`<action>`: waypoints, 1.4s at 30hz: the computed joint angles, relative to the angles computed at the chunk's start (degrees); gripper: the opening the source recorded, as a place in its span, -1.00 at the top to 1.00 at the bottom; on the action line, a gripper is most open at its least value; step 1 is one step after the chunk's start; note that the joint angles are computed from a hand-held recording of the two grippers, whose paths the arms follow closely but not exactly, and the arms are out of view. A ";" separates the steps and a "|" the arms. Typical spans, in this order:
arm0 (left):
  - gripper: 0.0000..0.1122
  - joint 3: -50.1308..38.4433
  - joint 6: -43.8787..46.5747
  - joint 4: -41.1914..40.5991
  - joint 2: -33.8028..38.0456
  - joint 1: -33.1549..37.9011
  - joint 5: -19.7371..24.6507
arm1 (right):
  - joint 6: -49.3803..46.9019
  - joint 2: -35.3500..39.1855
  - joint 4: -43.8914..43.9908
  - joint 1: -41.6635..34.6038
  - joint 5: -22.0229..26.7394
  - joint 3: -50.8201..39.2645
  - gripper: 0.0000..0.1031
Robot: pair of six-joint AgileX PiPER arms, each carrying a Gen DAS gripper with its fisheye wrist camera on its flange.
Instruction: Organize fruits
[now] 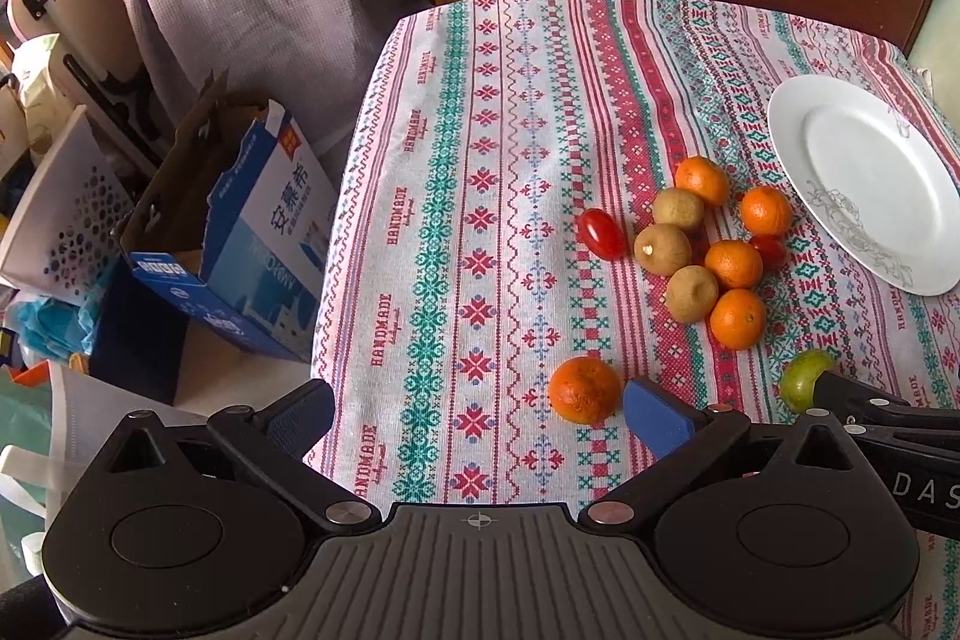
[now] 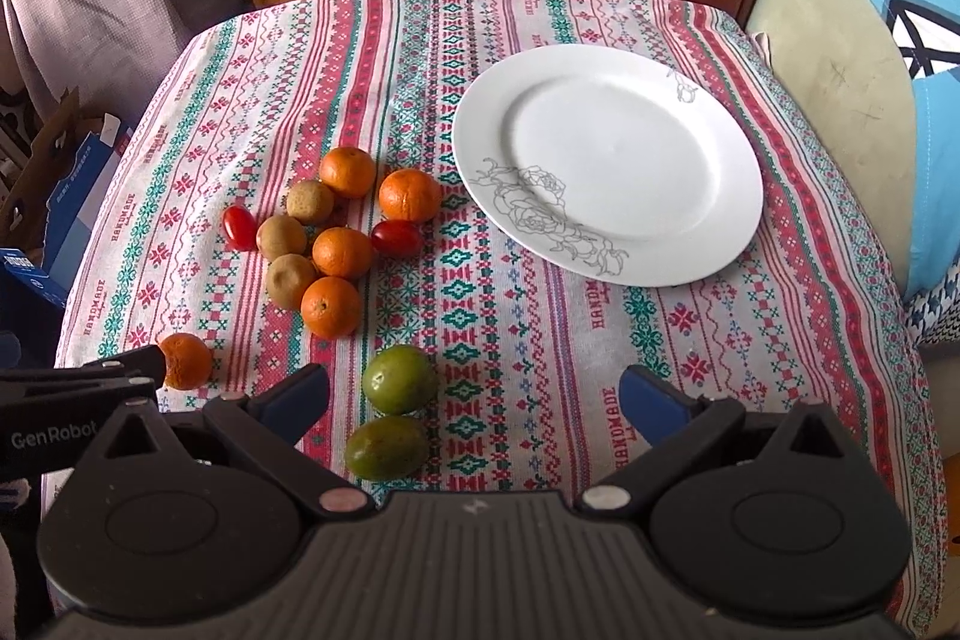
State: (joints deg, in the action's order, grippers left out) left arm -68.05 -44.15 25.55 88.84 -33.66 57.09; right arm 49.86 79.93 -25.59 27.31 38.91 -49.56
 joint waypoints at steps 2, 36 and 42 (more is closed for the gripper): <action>-0.82 0.15 -0.19 0.29 -0.06 -0.05 -0.20 | 0.53 -0.10 -0.50 0.14 -0.14 0.15 -0.98; -0.80 2.99 -2.36 3.74 -1.15 -1.26 -3.39 | 3.25 -2.34 -4.87 0.72 -6.58 4.72 -0.77; -0.80 3.78 -0.39 1.40 -1.84 -0.35 -5.45 | 2.51 -4.34 -5.05 -0.12 -9.52 7.05 -0.69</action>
